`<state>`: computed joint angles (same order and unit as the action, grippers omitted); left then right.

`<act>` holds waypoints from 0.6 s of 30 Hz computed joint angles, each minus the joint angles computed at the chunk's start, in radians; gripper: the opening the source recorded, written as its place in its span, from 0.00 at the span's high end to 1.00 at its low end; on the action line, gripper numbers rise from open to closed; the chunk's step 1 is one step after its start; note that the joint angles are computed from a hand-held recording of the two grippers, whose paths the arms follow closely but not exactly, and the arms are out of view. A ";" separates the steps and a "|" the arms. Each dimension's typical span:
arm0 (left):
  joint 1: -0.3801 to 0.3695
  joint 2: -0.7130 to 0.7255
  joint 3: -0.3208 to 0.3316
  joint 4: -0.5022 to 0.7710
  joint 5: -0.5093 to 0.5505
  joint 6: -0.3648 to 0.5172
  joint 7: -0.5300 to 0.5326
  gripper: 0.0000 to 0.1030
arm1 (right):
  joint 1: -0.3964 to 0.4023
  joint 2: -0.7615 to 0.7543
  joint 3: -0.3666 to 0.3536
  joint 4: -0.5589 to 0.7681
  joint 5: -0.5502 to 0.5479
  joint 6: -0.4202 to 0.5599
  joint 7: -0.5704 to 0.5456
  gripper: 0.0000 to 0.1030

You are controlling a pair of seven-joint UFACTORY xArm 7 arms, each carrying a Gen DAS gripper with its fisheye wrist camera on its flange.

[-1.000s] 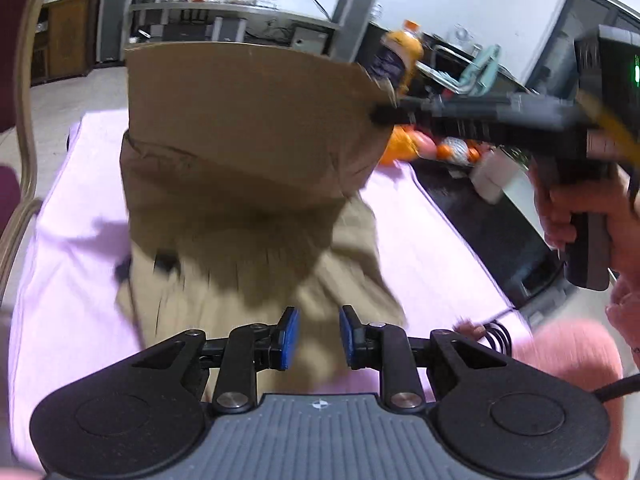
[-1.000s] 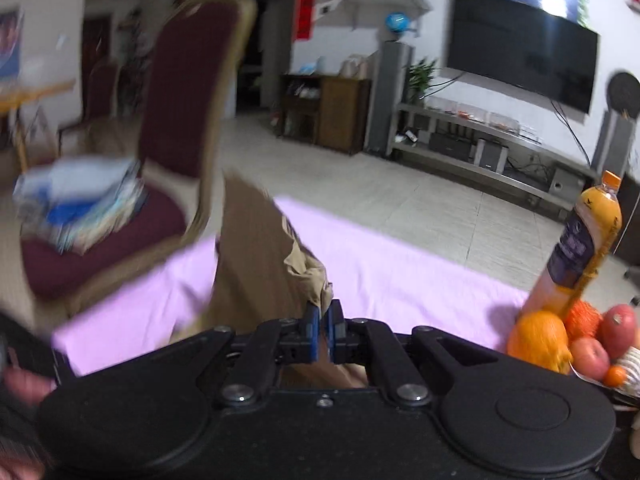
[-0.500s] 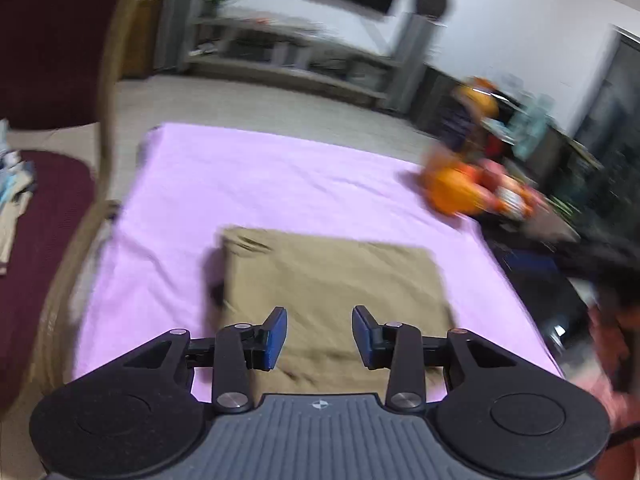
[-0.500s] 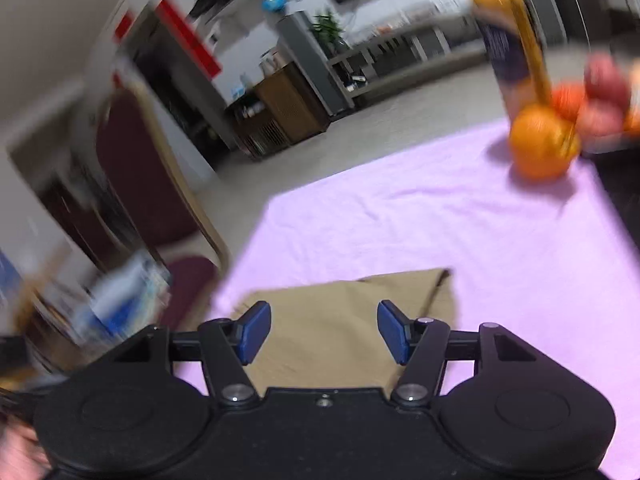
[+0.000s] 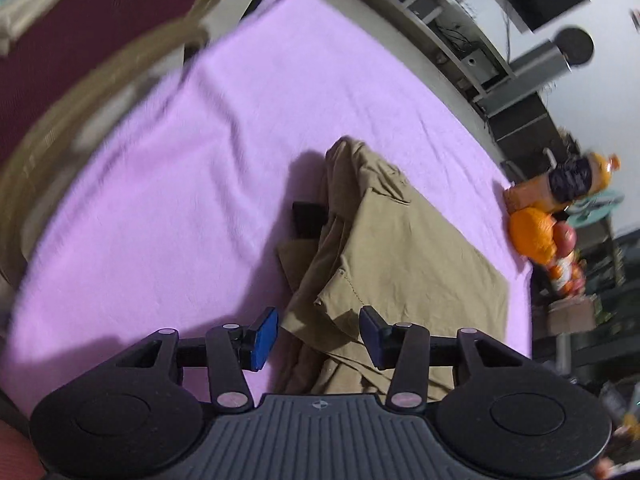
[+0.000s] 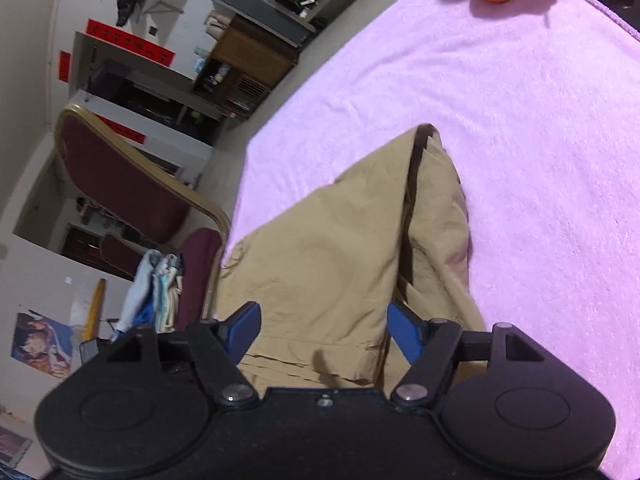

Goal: Fold clothes

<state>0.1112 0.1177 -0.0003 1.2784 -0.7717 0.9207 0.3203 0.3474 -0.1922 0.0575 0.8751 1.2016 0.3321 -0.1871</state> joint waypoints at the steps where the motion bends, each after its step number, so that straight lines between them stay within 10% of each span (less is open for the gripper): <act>1: -0.003 0.007 0.000 0.008 0.018 0.004 -0.017 0.56 | -0.002 0.008 0.005 0.005 -0.018 -0.002 0.017 0.33; 9: 0.009 0.061 -0.013 0.060 -0.015 0.024 -0.059 0.57 | -0.004 0.017 0.008 0.003 -0.062 -0.004 0.047 0.32; 18: 0.013 -0.037 -0.019 -0.035 -0.178 -0.030 0.091 0.89 | 0.007 -0.013 -0.007 -0.038 -0.022 -0.036 0.033 0.31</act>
<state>0.1242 0.0808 -0.0195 1.2436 -0.9499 0.8908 0.4111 0.3549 -0.2047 0.0507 0.8366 1.1795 0.2962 -0.1544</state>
